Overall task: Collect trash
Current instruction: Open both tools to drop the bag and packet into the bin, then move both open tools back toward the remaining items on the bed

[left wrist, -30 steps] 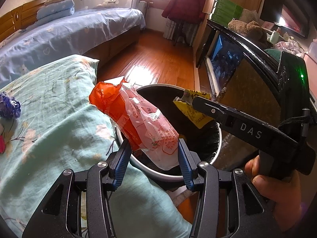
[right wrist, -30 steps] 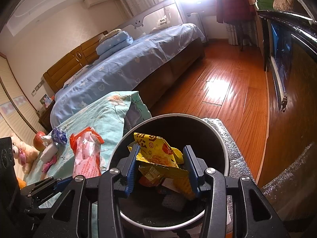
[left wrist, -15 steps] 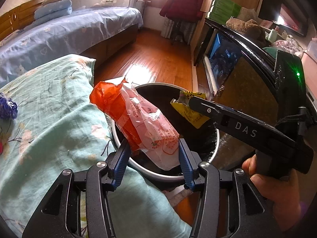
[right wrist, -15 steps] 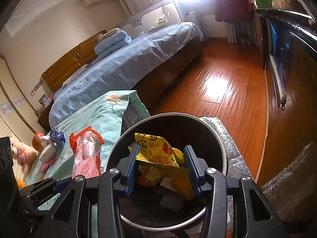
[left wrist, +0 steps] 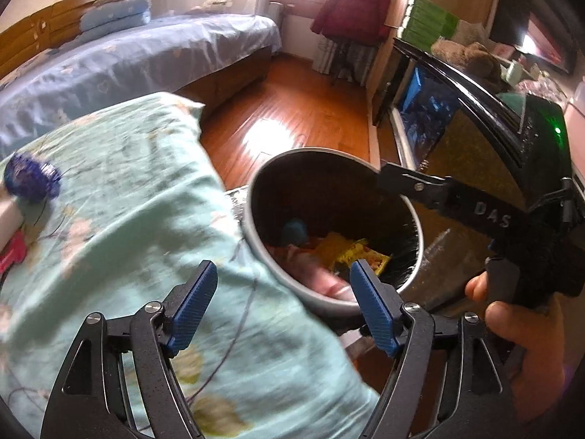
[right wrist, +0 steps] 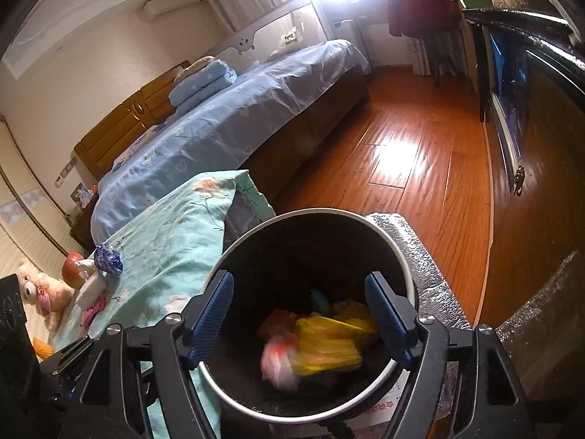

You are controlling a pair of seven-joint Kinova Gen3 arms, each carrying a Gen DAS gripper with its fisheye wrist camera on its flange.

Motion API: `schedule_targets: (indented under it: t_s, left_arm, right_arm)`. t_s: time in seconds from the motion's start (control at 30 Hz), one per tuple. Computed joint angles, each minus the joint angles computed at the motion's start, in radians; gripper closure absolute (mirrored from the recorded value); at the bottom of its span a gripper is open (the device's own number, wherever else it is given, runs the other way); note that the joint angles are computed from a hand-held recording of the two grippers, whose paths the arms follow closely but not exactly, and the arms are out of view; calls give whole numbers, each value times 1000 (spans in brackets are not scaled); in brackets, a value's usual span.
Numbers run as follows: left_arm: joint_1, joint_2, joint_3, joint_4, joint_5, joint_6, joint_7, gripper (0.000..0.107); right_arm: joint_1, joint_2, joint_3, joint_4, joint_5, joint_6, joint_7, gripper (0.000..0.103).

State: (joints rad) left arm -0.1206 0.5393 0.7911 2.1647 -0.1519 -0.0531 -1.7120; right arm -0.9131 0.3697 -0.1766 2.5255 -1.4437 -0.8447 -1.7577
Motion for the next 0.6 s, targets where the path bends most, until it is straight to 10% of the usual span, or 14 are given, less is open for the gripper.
schedule_targets:
  t_s: [0.6]
  left_arm:
    - [-281,10,106,109,-85,-60,77,30]
  right_arm:
    - [-31,13,-47,-112,-65,-37,122,21]
